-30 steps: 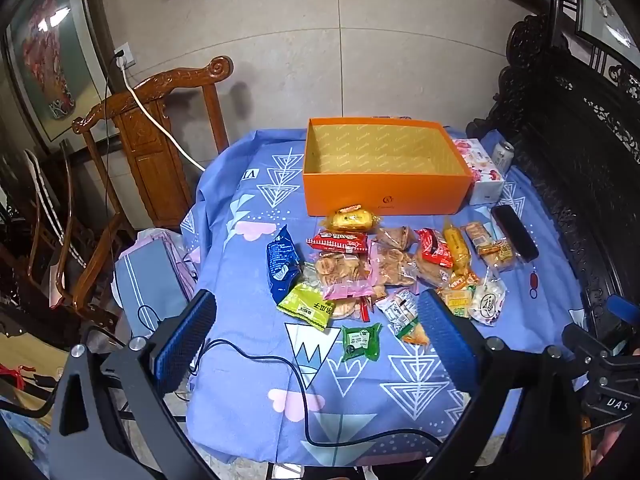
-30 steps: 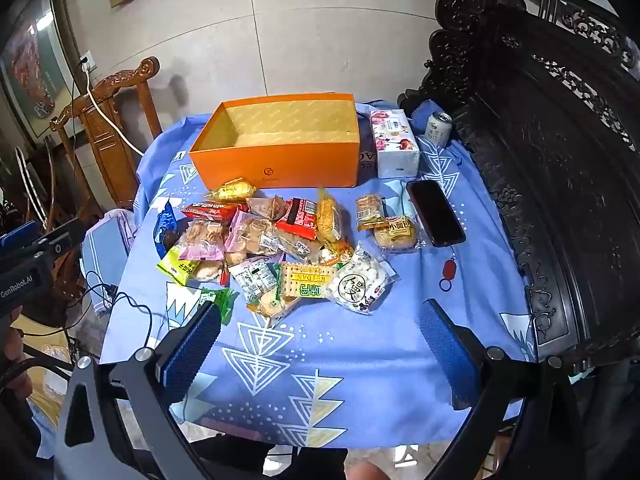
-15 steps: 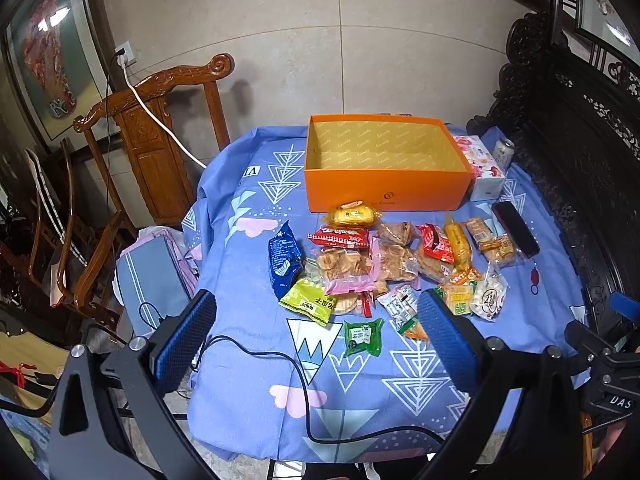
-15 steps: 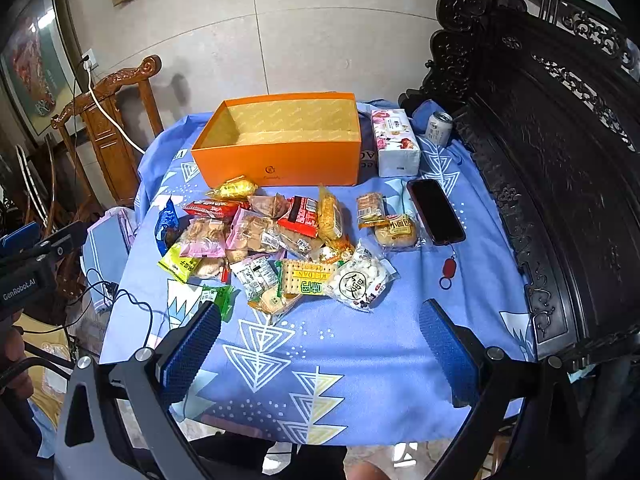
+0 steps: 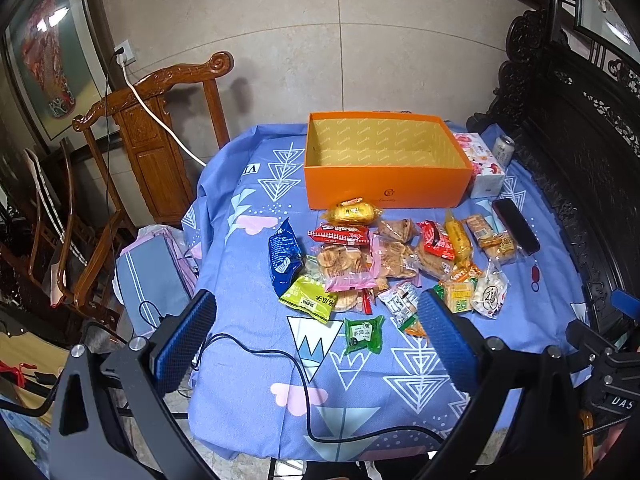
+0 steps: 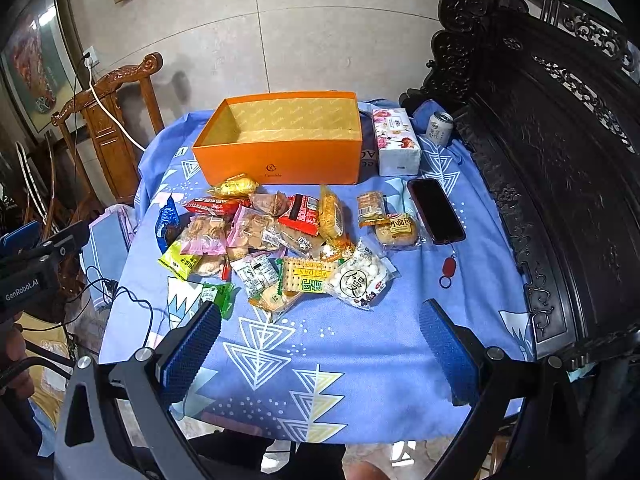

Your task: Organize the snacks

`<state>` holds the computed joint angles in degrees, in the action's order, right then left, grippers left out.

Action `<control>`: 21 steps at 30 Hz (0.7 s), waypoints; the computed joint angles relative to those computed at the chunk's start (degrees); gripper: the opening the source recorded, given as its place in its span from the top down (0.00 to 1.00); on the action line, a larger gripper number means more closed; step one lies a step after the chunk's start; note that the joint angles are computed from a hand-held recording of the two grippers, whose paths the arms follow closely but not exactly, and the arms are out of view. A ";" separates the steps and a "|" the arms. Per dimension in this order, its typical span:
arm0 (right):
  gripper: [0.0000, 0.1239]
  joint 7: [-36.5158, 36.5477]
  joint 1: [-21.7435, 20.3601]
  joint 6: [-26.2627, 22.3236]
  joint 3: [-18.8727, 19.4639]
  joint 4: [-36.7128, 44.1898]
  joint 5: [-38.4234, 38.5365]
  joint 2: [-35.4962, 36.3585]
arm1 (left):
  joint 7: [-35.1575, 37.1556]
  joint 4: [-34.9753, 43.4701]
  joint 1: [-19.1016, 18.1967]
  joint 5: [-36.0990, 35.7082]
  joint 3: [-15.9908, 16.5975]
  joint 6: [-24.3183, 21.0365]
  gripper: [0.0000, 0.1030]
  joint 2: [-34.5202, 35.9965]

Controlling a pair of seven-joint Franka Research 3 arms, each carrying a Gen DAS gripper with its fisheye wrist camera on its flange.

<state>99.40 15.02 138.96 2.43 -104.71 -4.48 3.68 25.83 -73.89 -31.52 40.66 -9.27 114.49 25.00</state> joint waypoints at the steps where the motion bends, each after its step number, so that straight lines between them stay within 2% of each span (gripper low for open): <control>1: 0.20 0.08 0.03 0.01 0.00 0.05 -0.08 0.05 | -0.10 -0.20 -0.04 0.00 -0.01 -0.01 0.04 -0.12; 21: 0.20 -0.01 0.36 -0.51 0.04 0.38 -0.29 0.40 | -0.11 -1.54 0.55 -0.41 -0.34 0.39 0.04 -0.56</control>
